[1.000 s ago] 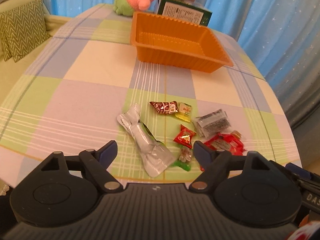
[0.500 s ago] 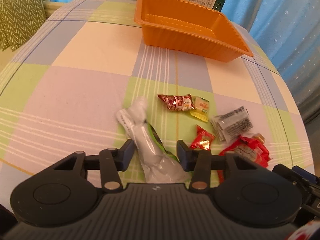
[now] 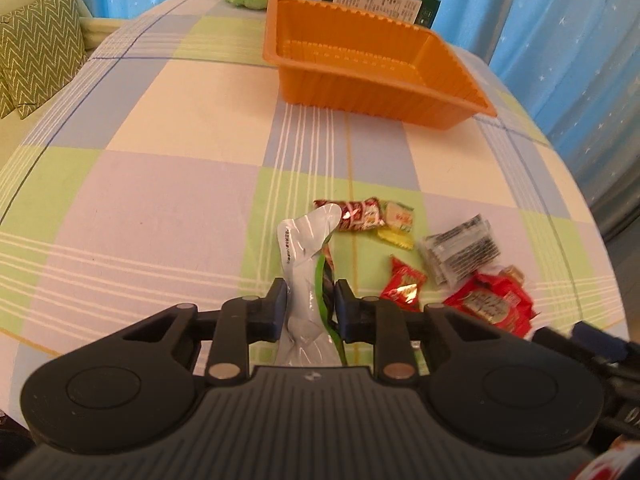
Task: Organize snacks
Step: 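Grasp the clear-wrapped white candy with the left tool while the right tool grasps a red candy, then carry both candies over the orange tray and open both tools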
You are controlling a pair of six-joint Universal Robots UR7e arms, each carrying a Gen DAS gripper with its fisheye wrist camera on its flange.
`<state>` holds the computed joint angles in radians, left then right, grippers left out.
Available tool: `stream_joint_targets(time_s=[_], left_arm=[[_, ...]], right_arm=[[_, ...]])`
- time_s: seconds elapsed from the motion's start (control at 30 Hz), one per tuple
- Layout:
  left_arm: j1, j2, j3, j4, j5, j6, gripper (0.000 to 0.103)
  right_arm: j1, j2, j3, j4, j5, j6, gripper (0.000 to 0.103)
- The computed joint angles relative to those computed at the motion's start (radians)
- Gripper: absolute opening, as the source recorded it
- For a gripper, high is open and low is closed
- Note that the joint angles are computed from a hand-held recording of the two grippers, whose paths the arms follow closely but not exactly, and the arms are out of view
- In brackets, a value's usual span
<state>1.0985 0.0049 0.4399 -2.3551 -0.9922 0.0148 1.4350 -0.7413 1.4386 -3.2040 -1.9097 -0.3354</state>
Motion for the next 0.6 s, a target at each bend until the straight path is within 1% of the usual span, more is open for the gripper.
stream_joint_targets(time_s=[0.03, 0.07, 0.13, 0.2, 0.23, 0.3, 0.33, 0.43, 0.5, 0.6], left_arm=[[-0.002, -0.008, 0.012, -0.010, -0.005, 0.001, 0.023], [-0.003, -0.013, 0.019, -0.019, -0.010, 0.001, 0.023], [-0.005, -0.023, 0.033, -0.037, -0.019, 0.004, 0.023], [-0.006, -0.028, 0.039, -0.043, -0.026, 0.003, 0.023], [-0.006, -0.030, 0.039, -0.044, -0.030, 0.002, 0.023], [-0.005, -0.033, 0.043, -0.048, -0.036, 0.000, 0.023], [-0.005, -0.034, 0.045, -0.049, -0.038, -0.001, 0.023], [-0.005, -0.036, 0.052, -0.049, -0.047, -0.005, 0.023], [-0.005, -0.037, 0.054, -0.048, -0.051, -0.004, 0.023], [-0.006, -0.033, 0.050, -0.043, -0.060, 0.000, 0.023]], right_arm=[[0.001, 0.002, -0.002, 0.006, 0.008, -0.002, 0.080], [0.002, 0.005, -0.005, 0.013, 0.015, -0.008, 0.073], [0.004, 0.013, -0.013, 0.018, 0.029, -0.036, 0.069], [0.004, 0.022, -0.023, 0.016, 0.048, -0.069, 0.060], [0.005, 0.028, -0.032, 0.023, 0.058, -0.085, 0.058], [0.003, 0.040, -0.055, 0.049, 0.080, -0.113, 0.052], [0.001, 0.046, -0.070, 0.071, 0.087, -0.123, 0.050], [0.001, 0.071, -0.115, 0.120, 0.066, -0.149, 0.044], [0.000, 0.078, -0.131, 0.145, 0.042, -0.143, 0.038], [-0.003, 0.076, -0.134, 0.177, 0.017, -0.145, 0.037]])
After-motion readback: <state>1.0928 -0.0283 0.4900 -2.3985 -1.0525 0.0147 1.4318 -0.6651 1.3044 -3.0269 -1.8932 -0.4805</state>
